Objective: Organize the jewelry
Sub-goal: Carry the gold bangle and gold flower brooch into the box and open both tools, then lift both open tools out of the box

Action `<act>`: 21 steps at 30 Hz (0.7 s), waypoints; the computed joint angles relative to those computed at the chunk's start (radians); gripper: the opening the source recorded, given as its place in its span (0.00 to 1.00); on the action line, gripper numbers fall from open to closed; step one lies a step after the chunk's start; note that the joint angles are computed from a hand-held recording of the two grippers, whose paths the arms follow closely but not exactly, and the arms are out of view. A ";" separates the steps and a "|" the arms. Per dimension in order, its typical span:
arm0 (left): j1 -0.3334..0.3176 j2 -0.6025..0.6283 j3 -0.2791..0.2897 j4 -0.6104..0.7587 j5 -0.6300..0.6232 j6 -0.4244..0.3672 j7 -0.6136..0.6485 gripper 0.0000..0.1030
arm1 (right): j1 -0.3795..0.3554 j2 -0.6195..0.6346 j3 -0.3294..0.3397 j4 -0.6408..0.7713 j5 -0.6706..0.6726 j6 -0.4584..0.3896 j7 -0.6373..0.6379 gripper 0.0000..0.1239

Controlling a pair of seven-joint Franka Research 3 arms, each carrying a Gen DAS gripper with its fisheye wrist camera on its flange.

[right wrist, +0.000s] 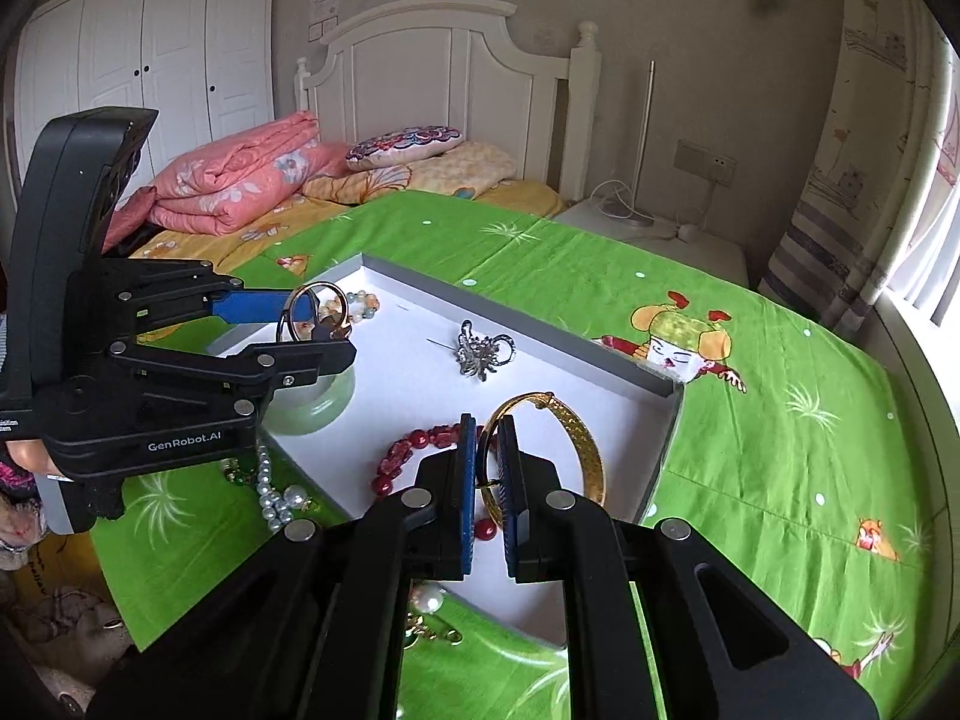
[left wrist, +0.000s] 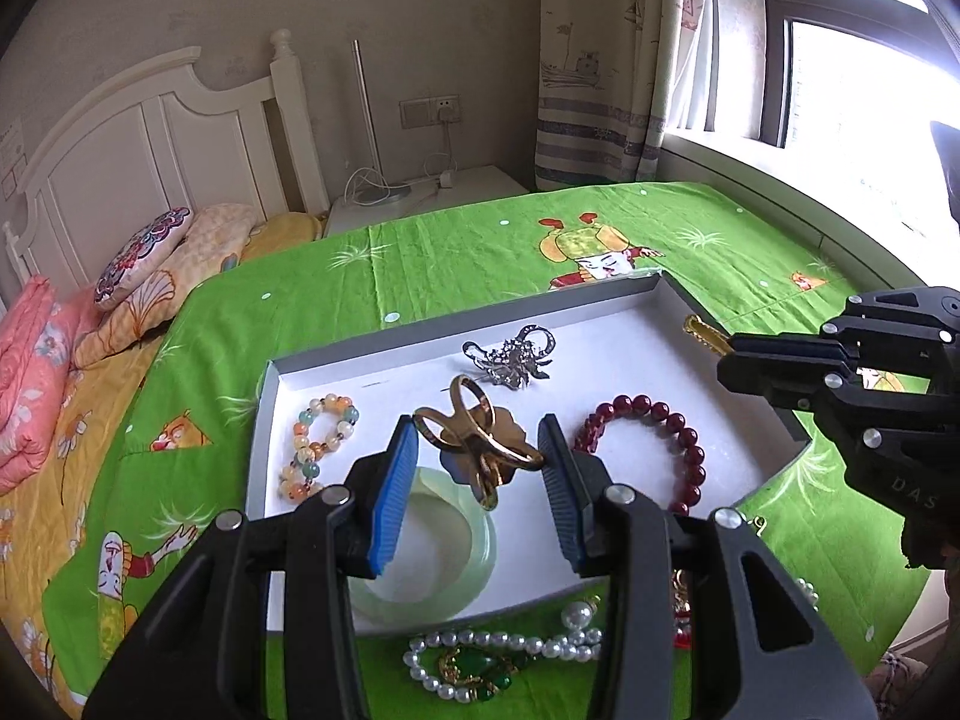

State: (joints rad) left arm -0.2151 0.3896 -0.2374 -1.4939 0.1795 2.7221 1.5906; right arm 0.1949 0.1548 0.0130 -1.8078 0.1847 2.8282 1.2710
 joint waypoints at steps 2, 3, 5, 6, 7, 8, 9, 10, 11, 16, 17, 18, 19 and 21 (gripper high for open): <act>-0.027 0.045 0.021 0.065 0.038 -0.037 -0.018 0.39 | -0.002 0.039 -0.008 0.052 -0.011 -0.029 0.011 0.07; -0.035 0.066 0.026 0.096 0.050 -0.057 -0.021 0.39 | 0.003 0.057 -0.018 0.074 -0.033 -0.038 0.029 0.07; -0.047 0.103 0.034 0.150 0.065 -0.091 -0.030 0.39 | 0.003 0.086 -0.025 0.114 -0.050 -0.053 0.049 0.07; -0.054 0.122 0.039 0.176 0.073 -0.108 -0.034 0.39 | 0.003 0.098 -0.027 0.130 -0.054 -0.058 0.055 0.07; -0.061 0.138 0.044 0.200 0.082 -0.122 -0.039 0.39 | 0.004 0.110 -0.031 0.146 -0.061 -0.064 0.063 0.07; -0.067 0.153 0.048 0.221 0.089 -0.134 -0.043 0.39 | 0.003 0.122 -0.032 0.163 -0.063 -0.073 0.069 0.07; -0.072 0.169 0.050 0.246 0.094 -0.149 -0.044 0.39 | 0.000 0.131 -0.031 0.175 -0.059 -0.078 0.071 0.07; -0.075 0.182 0.053 0.265 0.098 -0.161 -0.045 0.39 | -0.005 0.138 -0.027 0.184 -0.048 -0.079 0.071 0.07; -0.078 0.195 0.054 0.286 0.100 -0.176 -0.043 0.40 | -0.008 0.143 -0.025 0.190 -0.038 -0.081 0.075 0.07; -0.092 0.250 0.064 0.372 0.104 -0.241 -0.045 0.49 | -0.043 0.146 0.001 0.186 0.066 -0.087 0.066 0.27; -0.091 0.252 0.067 0.374 0.105 -0.239 -0.050 0.54 | -0.044 0.139 0.001 0.171 0.077 -0.073 0.067 0.42; -0.093 0.255 0.072 0.376 0.107 -0.237 -0.060 0.56 | -0.045 0.129 0.004 0.152 0.088 -0.055 0.063 0.47; -0.091 0.255 0.073 0.374 0.107 -0.234 -0.068 0.61 | -0.045 0.121 0.003 0.140 0.091 -0.047 0.060 0.47; -0.087 0.246 0.076 0.358 0.110 -0.224 -0.077 0.66 | -0.040 0.107 -0.003 0.117 0.087 -0.036 0.065 0.48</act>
